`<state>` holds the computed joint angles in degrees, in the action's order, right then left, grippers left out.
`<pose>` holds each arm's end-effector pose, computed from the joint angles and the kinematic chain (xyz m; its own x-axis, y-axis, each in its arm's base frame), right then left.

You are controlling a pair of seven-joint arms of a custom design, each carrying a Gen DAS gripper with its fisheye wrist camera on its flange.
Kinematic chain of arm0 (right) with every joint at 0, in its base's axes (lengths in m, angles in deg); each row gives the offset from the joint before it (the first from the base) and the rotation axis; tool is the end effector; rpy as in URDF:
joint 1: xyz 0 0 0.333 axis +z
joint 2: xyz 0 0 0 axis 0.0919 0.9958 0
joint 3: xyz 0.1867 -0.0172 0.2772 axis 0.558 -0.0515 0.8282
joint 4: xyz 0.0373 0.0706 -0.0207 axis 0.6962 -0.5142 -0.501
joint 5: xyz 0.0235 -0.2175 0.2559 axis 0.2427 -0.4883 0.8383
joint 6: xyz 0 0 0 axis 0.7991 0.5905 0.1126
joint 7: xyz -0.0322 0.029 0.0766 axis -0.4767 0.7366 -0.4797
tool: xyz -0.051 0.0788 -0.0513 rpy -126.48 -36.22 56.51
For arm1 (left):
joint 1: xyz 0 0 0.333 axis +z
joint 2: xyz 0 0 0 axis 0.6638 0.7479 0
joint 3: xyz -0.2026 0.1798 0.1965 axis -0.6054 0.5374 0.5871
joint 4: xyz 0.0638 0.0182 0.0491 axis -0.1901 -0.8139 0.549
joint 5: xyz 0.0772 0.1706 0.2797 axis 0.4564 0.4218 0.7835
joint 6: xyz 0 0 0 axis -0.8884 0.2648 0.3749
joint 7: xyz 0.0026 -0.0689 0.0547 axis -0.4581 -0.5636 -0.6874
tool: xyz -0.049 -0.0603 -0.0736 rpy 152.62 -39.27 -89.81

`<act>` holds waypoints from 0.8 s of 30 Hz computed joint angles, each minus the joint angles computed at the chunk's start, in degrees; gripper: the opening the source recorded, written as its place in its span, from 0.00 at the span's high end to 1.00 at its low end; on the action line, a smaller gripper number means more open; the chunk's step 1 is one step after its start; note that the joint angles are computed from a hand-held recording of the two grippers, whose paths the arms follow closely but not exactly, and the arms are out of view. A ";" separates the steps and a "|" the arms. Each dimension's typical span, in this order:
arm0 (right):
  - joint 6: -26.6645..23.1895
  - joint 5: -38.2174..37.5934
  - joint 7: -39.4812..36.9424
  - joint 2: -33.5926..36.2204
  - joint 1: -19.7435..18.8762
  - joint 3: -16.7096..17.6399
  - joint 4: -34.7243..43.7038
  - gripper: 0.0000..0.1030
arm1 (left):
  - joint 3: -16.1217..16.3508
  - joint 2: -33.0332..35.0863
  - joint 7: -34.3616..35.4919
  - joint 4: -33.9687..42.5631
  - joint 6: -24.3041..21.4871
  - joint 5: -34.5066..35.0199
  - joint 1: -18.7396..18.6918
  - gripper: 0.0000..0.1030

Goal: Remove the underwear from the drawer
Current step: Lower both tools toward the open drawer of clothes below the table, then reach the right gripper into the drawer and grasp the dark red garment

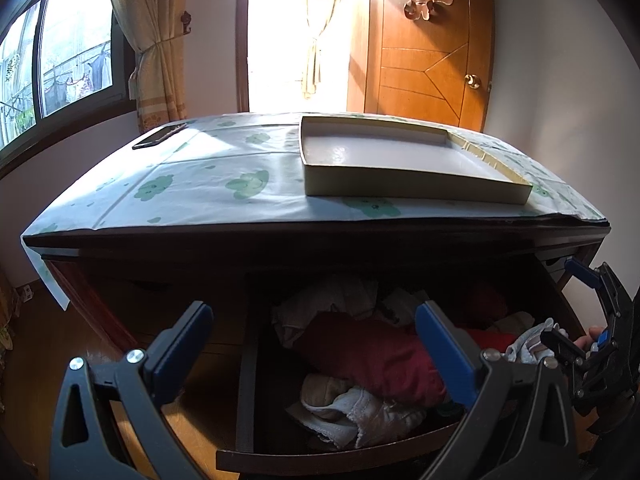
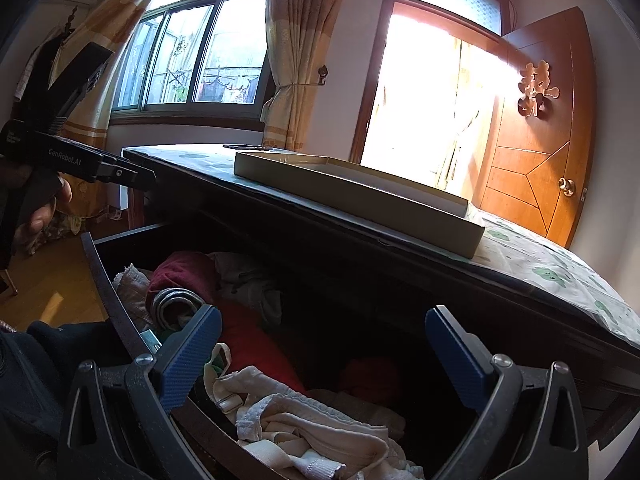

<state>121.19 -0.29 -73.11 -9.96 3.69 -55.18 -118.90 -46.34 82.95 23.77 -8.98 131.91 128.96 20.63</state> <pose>0.6734 0.0370 0.5148 0.6911 -0.6893 0.2173 -0.1349 -0.4184 -0.8982 0.6457 -0.2842 0.5589 0.1954 -0.9798 0.0420 -0.5828 -0.1505 -0.7986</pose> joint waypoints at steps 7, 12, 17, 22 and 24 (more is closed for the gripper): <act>-0.23 -3.02 4.51 -0.44 0.24 -0.61 -0.17 0.00 | -0.48 0.13 1.88 0.29 -1.02 -1.18 0.08 0.00; -1.78 -5.42 8.49 -0.76 -0.01 -1.15 -0.36 0.00 | -0.83 0.09 3.08 0.22 -1.42 -2.13 0.28 0.00; -1.66 -8.06 10.78 -0.87 0.36 -1.45 -0.46 0.00 | -1.18 0.32 4.81 0.60 -2.05 -3.29 0.45 0.00; -3.12 -13.32 15.74 -0.75 0.81 -2.33 -0.14 0.00 | -1.55 0.54 6.54 0.83 -2.32 -4.68 0.81 0.00; -4.17 -16.38 18.54 -0.59 1.04 -2.90 0.16 0.00 | -1.57 0.69 7.24 1.04 -2.64 -5.04 0.80 0.00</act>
<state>117.02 -16.67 -54.57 -10.55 4.73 -58.08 -118.74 -47.91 83.64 31.01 -7.94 129.26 123.92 21.43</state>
